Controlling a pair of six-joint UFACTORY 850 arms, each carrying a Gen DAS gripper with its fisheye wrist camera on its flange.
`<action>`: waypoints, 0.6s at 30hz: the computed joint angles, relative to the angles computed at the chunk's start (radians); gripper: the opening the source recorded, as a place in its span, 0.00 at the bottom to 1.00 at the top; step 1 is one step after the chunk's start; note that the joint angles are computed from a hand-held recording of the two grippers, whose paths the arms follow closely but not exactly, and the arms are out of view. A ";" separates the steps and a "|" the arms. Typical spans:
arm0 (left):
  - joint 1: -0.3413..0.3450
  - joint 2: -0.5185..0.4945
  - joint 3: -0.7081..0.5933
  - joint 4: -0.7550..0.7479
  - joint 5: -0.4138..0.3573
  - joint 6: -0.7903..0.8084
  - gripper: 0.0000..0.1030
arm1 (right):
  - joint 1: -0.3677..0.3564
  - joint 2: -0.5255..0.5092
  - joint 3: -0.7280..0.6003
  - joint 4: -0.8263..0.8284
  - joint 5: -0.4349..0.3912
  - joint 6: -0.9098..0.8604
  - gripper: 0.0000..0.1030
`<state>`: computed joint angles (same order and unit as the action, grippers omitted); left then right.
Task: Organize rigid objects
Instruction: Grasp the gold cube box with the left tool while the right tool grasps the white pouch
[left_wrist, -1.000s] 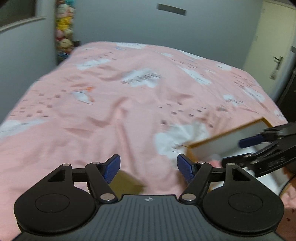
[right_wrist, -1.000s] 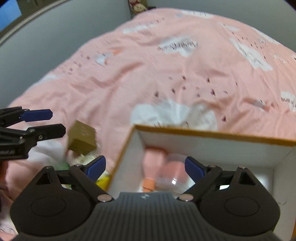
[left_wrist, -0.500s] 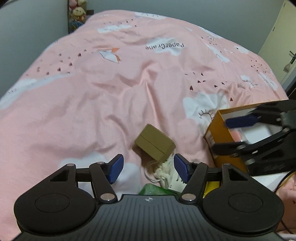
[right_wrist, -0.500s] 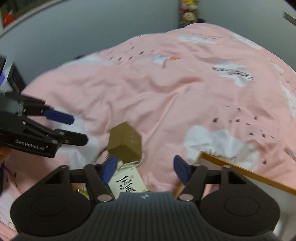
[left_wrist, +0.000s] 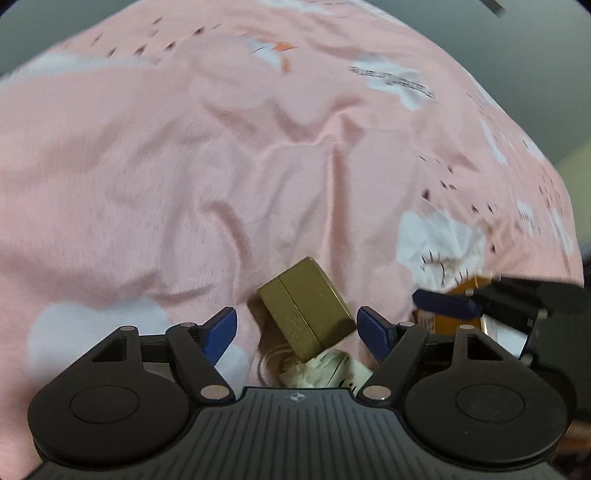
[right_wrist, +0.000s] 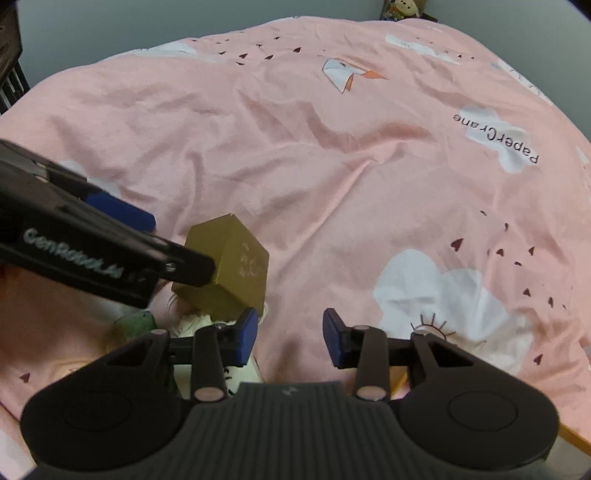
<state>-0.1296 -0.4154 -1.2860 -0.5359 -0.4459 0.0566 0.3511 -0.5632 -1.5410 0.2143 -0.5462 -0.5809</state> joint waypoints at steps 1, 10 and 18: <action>0.003 -0.008 -0.005 -0.016 -0.006 -0.005 0.84 | 0.002 -0.008 -0.007 -0.004 -0.003 0.004 0.38; -0.008 -0.084 -0.075 -0.011 -0.048 -0.050 0.77 | 0.009 -0.070 -0.055 -0.029 -0.019 0.027 0.37; -0.014 -0.101 -0.088 -0.020 -0.049 -0.007 0.60 | -0.002 -0.096 -0.086 0.015 -0.059 0.005 0.37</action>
